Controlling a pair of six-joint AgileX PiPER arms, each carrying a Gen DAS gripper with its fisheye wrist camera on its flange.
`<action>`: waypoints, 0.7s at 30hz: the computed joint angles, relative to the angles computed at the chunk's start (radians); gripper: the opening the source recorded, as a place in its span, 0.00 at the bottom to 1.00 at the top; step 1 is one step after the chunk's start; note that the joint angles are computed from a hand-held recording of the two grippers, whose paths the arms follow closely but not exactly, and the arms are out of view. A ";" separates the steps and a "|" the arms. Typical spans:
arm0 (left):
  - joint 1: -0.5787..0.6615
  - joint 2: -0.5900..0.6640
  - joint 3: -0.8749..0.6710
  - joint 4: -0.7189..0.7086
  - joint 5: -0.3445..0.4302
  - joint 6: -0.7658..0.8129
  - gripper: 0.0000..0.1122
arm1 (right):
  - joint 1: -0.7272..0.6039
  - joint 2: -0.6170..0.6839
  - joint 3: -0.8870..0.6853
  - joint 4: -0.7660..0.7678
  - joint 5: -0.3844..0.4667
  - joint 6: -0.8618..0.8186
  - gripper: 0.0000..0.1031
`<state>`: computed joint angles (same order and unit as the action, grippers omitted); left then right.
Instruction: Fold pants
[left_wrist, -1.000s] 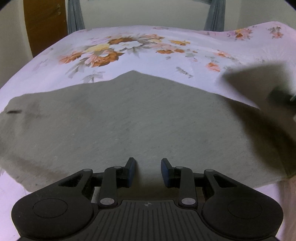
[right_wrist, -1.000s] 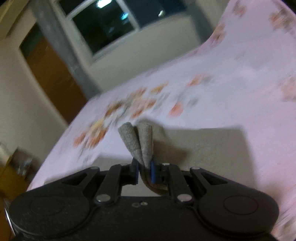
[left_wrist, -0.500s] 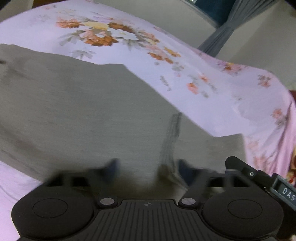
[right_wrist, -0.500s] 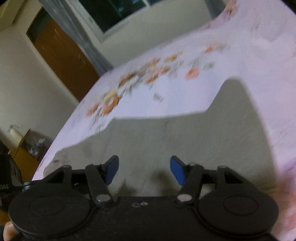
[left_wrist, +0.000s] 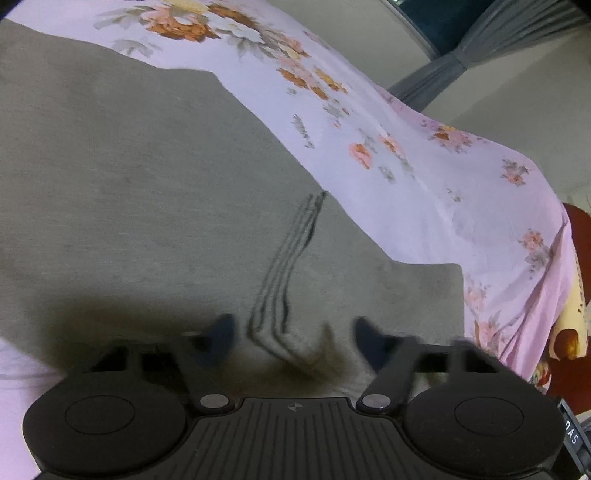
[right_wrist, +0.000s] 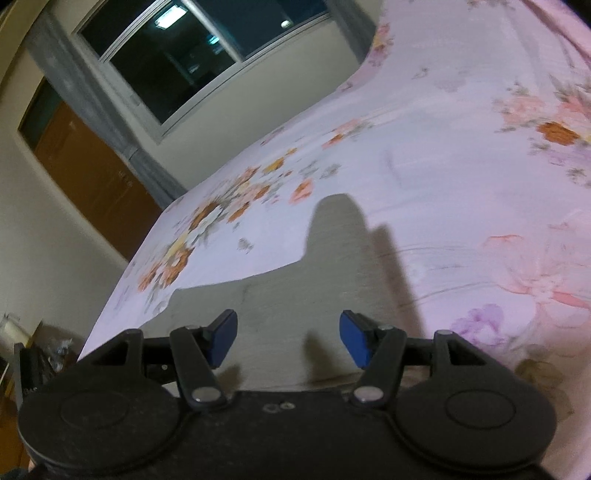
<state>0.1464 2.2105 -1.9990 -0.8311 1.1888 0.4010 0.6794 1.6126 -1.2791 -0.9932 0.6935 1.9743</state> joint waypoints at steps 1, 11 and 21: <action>-0.014 0.015 -0.015 0.006 0.001 -0.014 0.35 | 0.001 -0.005 0.009 -0.010 0.012 0.018 0.59; 0.005 -0.119 0.110 -0.107 -0.116 0.143 0.17 | -0.010 -0.014 0.011 0.006 0.158 0.018 0.43; 0.111 -0.117 0.085 -0.016 -0.102 0.274 0.17 | 0.014 0.183 -0.248 0.159 0.194 -0.354 0.34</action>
<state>0.2577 2.0931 -1.9140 -0.8473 1.0870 0.6750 0.6938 1.7954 -1.5271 -0.8344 0.8871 1.6203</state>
